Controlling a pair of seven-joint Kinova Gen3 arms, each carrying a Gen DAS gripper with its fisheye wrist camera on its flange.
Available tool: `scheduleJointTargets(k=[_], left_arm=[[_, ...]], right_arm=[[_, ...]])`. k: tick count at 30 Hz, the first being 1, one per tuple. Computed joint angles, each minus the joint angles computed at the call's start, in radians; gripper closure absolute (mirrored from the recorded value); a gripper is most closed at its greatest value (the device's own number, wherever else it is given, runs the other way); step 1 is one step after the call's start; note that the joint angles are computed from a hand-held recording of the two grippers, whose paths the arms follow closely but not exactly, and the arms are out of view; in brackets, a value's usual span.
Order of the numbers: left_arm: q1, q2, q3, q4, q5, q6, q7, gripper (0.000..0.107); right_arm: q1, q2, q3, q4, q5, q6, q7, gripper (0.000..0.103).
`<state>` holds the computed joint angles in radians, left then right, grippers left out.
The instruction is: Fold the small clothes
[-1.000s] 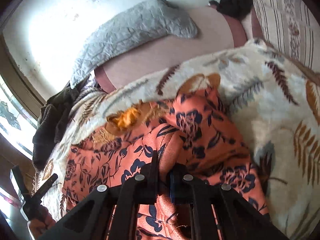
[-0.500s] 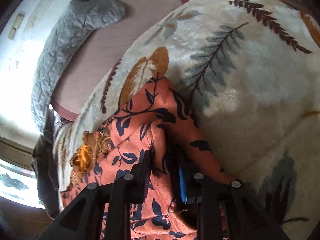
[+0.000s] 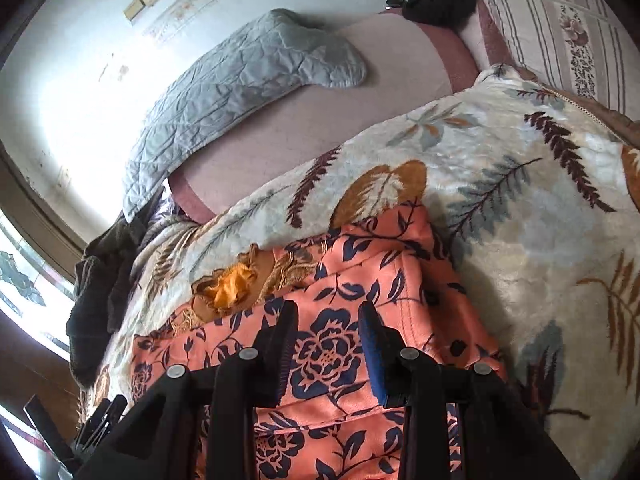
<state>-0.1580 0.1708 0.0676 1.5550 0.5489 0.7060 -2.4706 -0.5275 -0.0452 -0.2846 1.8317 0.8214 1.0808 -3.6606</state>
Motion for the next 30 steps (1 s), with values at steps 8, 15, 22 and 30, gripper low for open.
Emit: scheduleJointTargets(k=[8,15,22,30], left_arm=[[0.125,0.083,-0.067,-0.063,-0.198,0.079,0.169,0.038],[-0.030,0.010,0.032,-0.009,-0.002,0.072,0.016,0.038],[-0.009,0.003,0.028,-0.001,0.027,0.057,-0.002,0.037],[0.135,0.086,-0.034,-0.074,-0.223,0.124,0.178,0.033]], right_arm=[[0.026,0.023,0.045,0.048,-0.188,-0.117,0.107,0.070],[-0.021,-0.038,-0.052,0.016,-0.062,0.033,0.027,0.070],[-0.011,-0.027,-0.032,-0.012,-0.049,0.017,0.058,0.070],[0.067,0.038,0.083,0.060,-0.262,-0.232,0.173,0.069]])
